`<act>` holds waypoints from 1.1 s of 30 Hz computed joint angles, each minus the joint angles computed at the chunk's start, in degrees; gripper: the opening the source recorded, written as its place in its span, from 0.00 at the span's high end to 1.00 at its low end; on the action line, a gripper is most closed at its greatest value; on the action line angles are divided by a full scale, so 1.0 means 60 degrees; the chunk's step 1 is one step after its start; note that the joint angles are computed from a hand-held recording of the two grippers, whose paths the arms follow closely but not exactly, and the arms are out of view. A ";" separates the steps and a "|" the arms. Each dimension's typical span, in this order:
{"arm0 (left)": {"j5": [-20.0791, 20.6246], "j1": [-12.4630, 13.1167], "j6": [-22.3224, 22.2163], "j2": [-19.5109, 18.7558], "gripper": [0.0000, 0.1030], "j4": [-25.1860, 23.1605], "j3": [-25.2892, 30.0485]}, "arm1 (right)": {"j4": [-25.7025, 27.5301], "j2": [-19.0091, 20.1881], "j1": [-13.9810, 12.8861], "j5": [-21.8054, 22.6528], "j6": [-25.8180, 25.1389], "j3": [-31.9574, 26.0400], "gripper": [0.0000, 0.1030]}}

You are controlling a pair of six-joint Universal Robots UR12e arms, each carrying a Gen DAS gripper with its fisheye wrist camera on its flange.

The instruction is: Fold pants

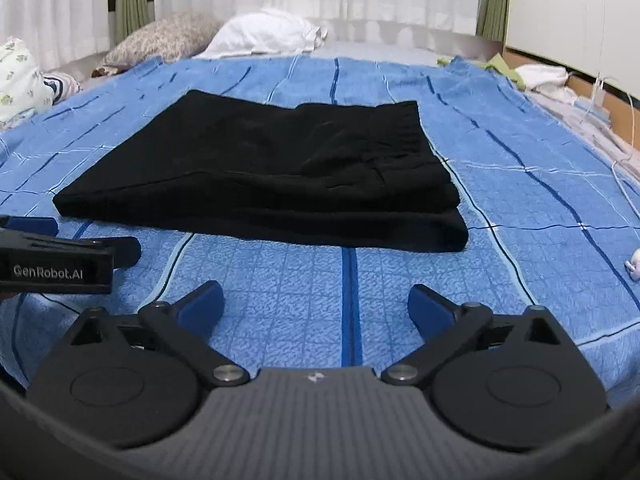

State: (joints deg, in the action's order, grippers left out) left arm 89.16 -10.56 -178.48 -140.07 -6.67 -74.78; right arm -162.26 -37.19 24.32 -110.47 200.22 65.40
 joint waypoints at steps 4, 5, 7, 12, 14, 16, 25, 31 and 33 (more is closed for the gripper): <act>-0.0131 0.0050 0.0006 -0.0017 0.00 -0.0016 0.0024 | 0.0108 0.0052 -0.0031 0.0073 0.0016 -0.0089 0.00; -0.0186 0.0079 0.0047 -0.0016 0.00 0.0002 0.0017 | 0.0122 0.0073 -0.0026 0.0035 0.0022 -0.0115 0.00; -0.0193 0.0087 0.0091 -0.0048 0.00 -0.0006 0.0064 | 0.0150 0.0111 -0.0026 -0.0021 0.0087 -0.0173 0.00; -0.0284 0.0113 0.0144 -0.0106 0.00 -0.0146 0.0200 | 0.0034 0.0191 -0.0020 -0.0043 0.0088 -0.0236 0.00; -0.0292 0.0116 0.0126 -0.0112 0.00 -0.0115 0.0195 | -0.0062 0.0195 -0.0015 -0.0058 0.0073 -0.0205 0.00; -0.0266 0.0111 0.0151 -0.0121 0.00 -0.0052 0.0181 | -0.0119 0.0204 -0.0008 -0.0088 0.0054 -0.0193 0.00; -0.0272 0.0117 0.0174 -0.0129 0.00 -0.0011 0.0170 | -0.0197 0.0210 0.0009 -0.0134 0.0041 -0.0163 0.00; -0.0303 0.0127 0.0172 -0.0127 0.00 -0.0047 0.0176 | -0.0161 0.0205 0.0006 -0.0109 0.0037 -0.0168 0.00; -0.0320 0.0133 0.0170 -0.0118 0.00 -0.0066 0.0172 | -0.0163 0.0204 0.0007 -0.0113 0.0037 -0.0167 0.00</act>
